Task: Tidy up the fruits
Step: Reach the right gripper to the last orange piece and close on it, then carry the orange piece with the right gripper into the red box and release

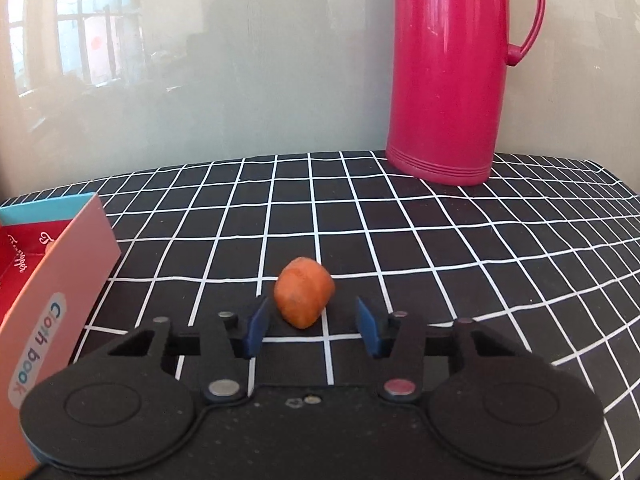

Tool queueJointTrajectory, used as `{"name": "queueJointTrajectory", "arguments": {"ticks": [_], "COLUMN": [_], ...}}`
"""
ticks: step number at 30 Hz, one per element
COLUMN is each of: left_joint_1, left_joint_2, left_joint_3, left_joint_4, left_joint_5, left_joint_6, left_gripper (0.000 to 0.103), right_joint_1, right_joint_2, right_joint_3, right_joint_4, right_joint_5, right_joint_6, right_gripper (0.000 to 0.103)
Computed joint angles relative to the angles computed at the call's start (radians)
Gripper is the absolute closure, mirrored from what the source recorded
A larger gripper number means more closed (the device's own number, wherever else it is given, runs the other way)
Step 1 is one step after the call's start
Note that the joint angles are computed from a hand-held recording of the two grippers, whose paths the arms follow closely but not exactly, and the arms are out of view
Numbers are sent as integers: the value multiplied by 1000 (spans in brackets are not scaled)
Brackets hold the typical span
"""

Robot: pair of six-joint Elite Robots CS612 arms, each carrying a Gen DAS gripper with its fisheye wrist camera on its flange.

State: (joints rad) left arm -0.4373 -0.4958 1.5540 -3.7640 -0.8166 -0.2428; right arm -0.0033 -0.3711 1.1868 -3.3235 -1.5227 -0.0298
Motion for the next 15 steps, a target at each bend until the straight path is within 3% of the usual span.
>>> {"name": "queueJointTrajectory", "arguments": {"ticks": [2,15], "left_joint_1": [0,11], "left_joint_2": [1,-5], "left_joint_3": [0,13], "left_joint_4": [-3,40], "left_joint_5": [9,35], "left_joint_6": [2,-62], "left_gripper": [4,4], "right_joint_1": [1,0], "right_joint_2": [2,-16], "right_joint_3": [-5,37], "right_joint_4": [1,-42], "right_joint_5": [3,24], "right_joint_6": [4,-45], "right_gripper": [71,71]}}
